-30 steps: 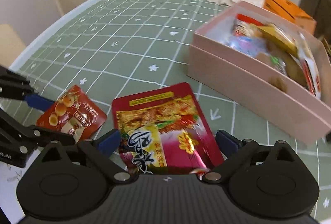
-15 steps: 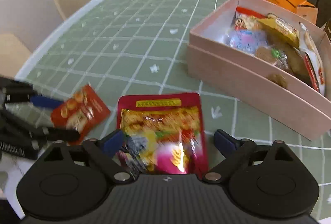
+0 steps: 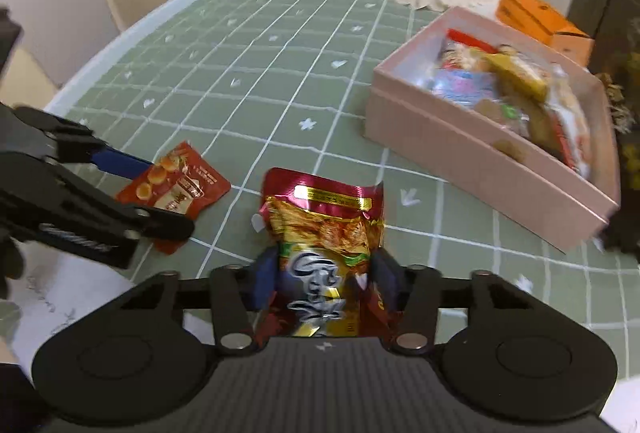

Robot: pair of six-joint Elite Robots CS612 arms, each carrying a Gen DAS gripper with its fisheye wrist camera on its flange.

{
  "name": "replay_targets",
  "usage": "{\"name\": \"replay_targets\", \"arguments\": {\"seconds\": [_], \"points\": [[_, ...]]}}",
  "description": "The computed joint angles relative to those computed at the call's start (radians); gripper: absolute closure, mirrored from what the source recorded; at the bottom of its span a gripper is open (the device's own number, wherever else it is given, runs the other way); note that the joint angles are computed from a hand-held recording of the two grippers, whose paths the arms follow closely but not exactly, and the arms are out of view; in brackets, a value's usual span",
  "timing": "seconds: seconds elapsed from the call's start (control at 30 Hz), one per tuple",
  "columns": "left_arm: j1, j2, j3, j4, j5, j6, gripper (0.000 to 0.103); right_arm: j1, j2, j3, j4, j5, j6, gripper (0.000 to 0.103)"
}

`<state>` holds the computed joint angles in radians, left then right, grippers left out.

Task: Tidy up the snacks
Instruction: 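Carry the orange-red pouch over the pink box and open the left tool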

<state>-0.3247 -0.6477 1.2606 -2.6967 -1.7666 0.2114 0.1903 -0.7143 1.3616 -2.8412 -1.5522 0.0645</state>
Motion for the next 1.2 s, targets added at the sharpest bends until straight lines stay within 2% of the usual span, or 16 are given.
{"name": "replay_targets", "arguments": {"seconds": [0.03,0.07,0.1,0.23,0.27,0.33,0.37,0.4,0.47,0.63,0.73,0.8,1.03,1.07,1.17,1.2], "points": [[-0.002,0.001,0.004,-0.013,0.006,0.011,0.024,-0.001,-0.013,0.015,-0.01,-0.009,0.013,0.066],[-0.004,0.0,0.008,-0.024,0.011,0.02,0.025,-0.003,-0.022,0.027,-0.022,-0.013,0.025,0.078],[-0.006,-0.001,0.016,-0.039,0.019,0.031,0.024,-0.006,-0.032,0.04,-0.03,-0.013,0.038,0.083],[-0.007,-0.007,0.033,-0.059,0.01,0.046,0.029,-0.009,-0.042,0.063,-0.04,-0.04,0.079,0.081],[-0.006,-0.008,0.033,-0.056,0.006,0.043,0.03,-0.013,-0.043,0.07,-0.04,-0.026,0.09,0.078],[-0.006,-0.011,0.034,-0.045,0.002,0.041,0.03,-0.019,-0.05,0.096,-0.061,-0.01,0.127,0.057],[-0.006,-0.012,0.033,-0.036,0.0,0.038,0.03,-0.017,-0.051,0.107,-0.077,-0.029,0.141,0.039],[-0.007,-0.013,0.033,-0.03,-0.004,0.036,0.031,-0.012,-0.046,0.111,-0.094,-0.064,0.16,0.034],[-0.008,-0.015,0.033,-0.022,-0.011,0.04,0.031,-0.005,-0.031,0.11,-0.103,-0.126,0.224,0.033],[-0.01,-0.02,0.04,-0.013,-0.026,0.056,0.033,-0.006,-0.001,0.088,-0.111,-0.158,0.306,0.021],[-0.008,-0.019,0.04,-0.014,-0.031,0.057,0.033,-0.006,0.013,0.061,-0.073,-0.152,0.263,0.007],[-0.008,-0.019,0.04,-0.015,-0.031,0.06,0.033,0.007,0.026,0.048,-0.055,-0.218,0.22,0.001],[-0.008,-0.021,0.053,-0.043,-0.032,0.066,0.032,0.006,0.026,0.082,-0.136,-0.225,0.235,0.0],[-0.007,-0.021,0.054,-0.046,-0.034,0.071,0.032,0.003,0.019,0.084,-0.116,-0.208,0.238,0.004],[-0.008,-0.021,0.055,-0.047,-0.032,0.081,0.031,0.007,-0.003,0.091,-0.08,-0.214,0.232,0.038],[-0.009,-0.021,0.056,-0.048,-0.029,0.086,0.03,0.007,-0.01,0.09,-0.063,-0.21,0.226,0.044]]}}
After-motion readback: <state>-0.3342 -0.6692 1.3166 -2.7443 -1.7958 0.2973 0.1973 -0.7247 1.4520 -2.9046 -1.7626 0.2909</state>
